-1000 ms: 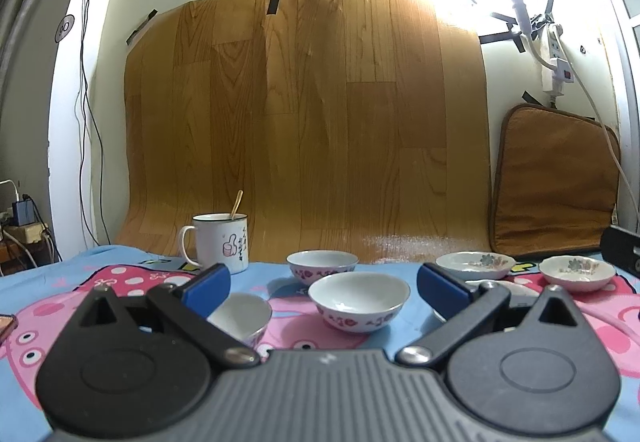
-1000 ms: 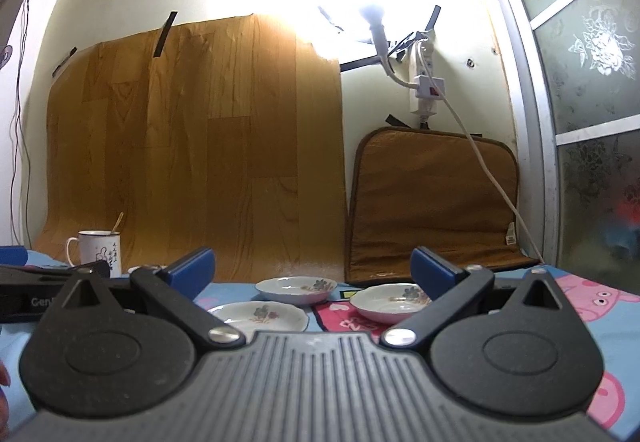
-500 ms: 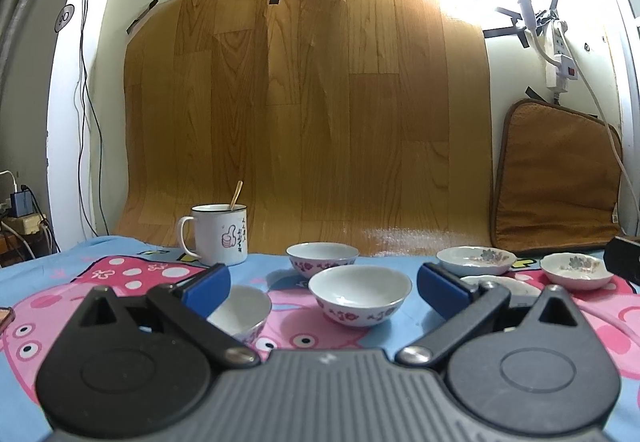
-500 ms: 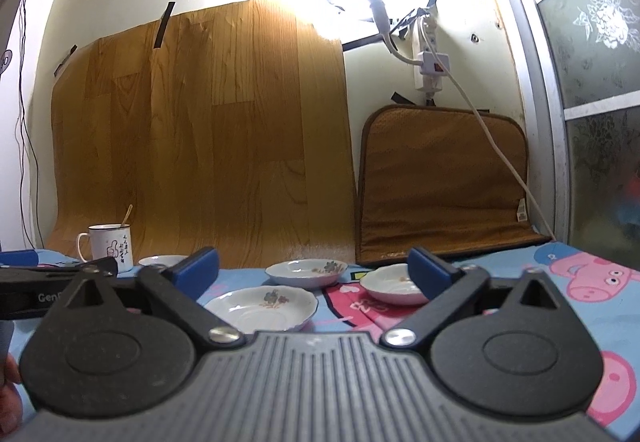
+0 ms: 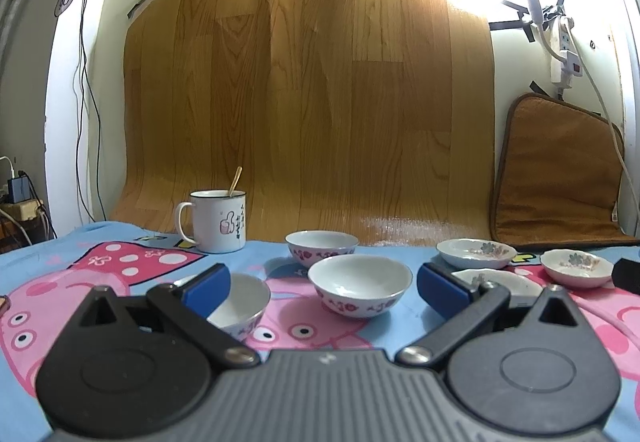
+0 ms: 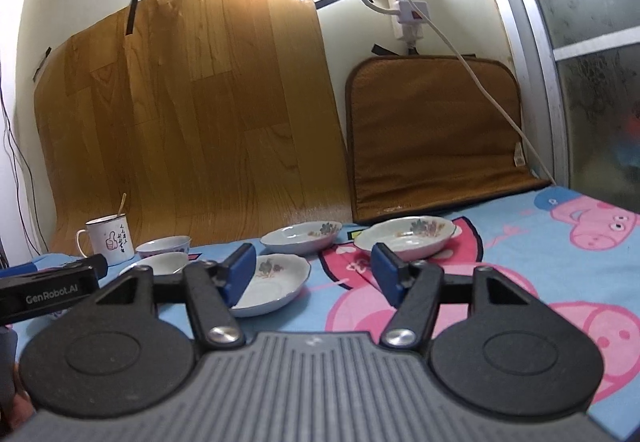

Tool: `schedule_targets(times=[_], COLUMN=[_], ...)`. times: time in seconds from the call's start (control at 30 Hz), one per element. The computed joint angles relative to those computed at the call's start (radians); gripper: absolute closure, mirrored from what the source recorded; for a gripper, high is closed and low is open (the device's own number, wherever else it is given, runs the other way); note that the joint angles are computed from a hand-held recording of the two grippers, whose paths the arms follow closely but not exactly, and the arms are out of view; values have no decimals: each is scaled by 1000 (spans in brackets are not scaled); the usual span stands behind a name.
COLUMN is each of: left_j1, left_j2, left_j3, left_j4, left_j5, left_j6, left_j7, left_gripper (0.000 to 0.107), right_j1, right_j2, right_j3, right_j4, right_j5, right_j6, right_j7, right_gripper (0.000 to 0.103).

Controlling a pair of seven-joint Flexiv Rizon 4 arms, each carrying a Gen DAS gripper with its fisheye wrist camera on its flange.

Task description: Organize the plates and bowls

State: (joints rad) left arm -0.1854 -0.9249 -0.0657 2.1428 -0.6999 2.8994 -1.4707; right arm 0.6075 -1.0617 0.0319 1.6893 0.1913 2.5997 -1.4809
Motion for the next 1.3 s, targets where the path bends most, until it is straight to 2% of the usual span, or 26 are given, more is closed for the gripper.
schedule_targets(times=[0.53,1.3], left_j1=[0,-4], left_j2=[-2,-2], left_j3=[4,1], left_j4=[2,1], left_j5=[18,9], left_j6=[5,3], left_j7=[2,15], left_gripper=[4,4], right_j1=[-17,-33], right_j2=[7,7], right_j3=[7,8], right_j4=[9,25], right_j5=[-27,-78], right_j6=[-16,-7], right_j7=[51,48], right_gripper=[37,37])
